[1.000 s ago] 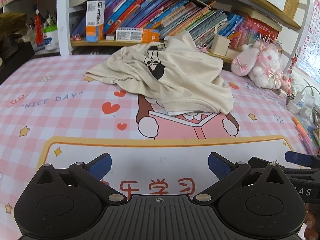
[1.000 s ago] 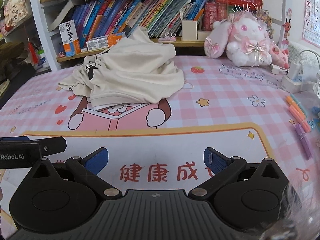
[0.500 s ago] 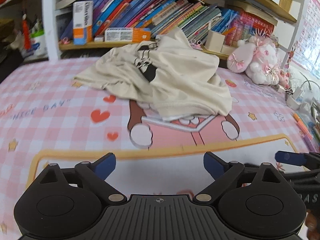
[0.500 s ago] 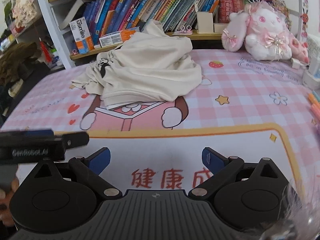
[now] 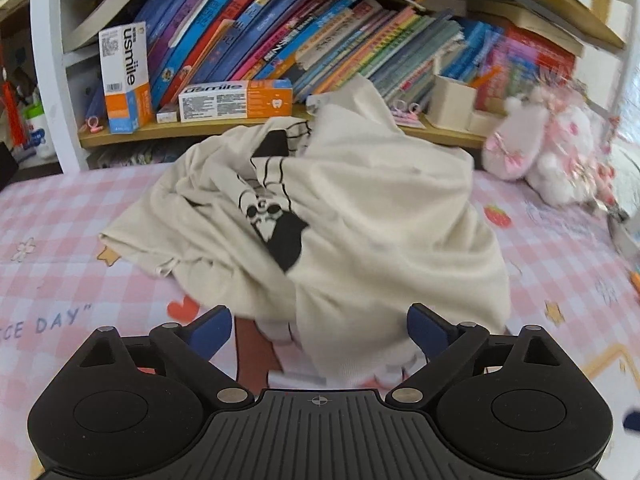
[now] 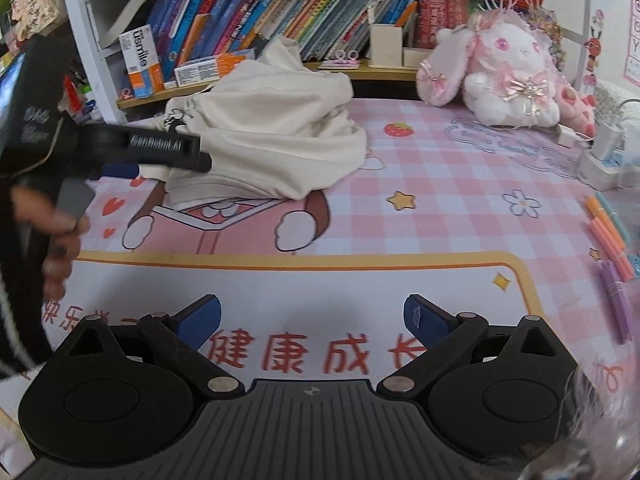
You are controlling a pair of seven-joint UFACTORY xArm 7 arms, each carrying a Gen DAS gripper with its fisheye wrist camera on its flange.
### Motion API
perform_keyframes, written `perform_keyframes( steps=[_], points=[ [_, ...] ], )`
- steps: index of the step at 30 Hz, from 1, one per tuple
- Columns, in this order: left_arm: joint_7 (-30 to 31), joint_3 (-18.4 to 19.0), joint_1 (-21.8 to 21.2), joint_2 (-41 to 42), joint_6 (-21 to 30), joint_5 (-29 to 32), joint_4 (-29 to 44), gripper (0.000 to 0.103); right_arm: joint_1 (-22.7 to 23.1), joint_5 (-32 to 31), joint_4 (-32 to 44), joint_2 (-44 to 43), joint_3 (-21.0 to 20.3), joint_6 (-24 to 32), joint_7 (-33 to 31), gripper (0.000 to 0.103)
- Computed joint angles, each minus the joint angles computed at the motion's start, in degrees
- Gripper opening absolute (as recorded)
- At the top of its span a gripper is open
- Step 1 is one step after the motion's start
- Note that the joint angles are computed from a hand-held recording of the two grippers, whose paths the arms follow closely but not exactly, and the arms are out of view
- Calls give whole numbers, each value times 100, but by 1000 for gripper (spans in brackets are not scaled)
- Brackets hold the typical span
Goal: Fold clothes
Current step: 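Move the left gripper into the cream sweatshirt and close on the fabric, then close the right gripper on the sweatshirt hem while the left gripper holds its fabric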
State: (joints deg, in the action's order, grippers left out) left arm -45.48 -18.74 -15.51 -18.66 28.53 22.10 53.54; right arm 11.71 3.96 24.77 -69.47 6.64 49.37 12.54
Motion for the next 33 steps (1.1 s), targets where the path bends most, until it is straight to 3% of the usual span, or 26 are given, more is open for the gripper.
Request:
perform_keyframes(
  steps=[8, 22, 23, 26, 27, 28, 29, 30, 33],
  points=[
    [-379, 157, 21, 457, -11, -106, 270, 95, -66, -105, -82, -316, -10, 307, -54, 100],
    [-479, 327, -124, 404, -205, -436, 186, 93, -57, -130, -129, -552, 12, 511, -184, 100],
    [-464, 326, -119, 408, -224, -452, 185, 90, -48, -130, -128, -561, 16, 515, -200, 100],
    [-198, 450, -229, 440, -291, -794, 166, 55, -27, -132, -116, -569, 32, 508, -246, 100],
    [12, 556, -331, 439, -406, -1079, 114, 38, -25, -136, -106, -557, 35, 496, -264, 100],
    [81, 567, -351, 423, -447, -1192, 88, 30, -21, -142, -102, -558, 41, 486, -281, 100],
    [31, 496, -294, 396, -419, -1121, 90, 24, -15, -150, -102, -566, 50, 477, -300, 100],
    [-5, 428, -245, 361, -372, -1025, 100, 8, -10, -166, -101, -574, 60, 471, -326, 100],
    [97, 425, -270, 117, -502, -1099, -47, 2, -2, -261, -86, -565, 104, 428, -454, 100]
  ],
)
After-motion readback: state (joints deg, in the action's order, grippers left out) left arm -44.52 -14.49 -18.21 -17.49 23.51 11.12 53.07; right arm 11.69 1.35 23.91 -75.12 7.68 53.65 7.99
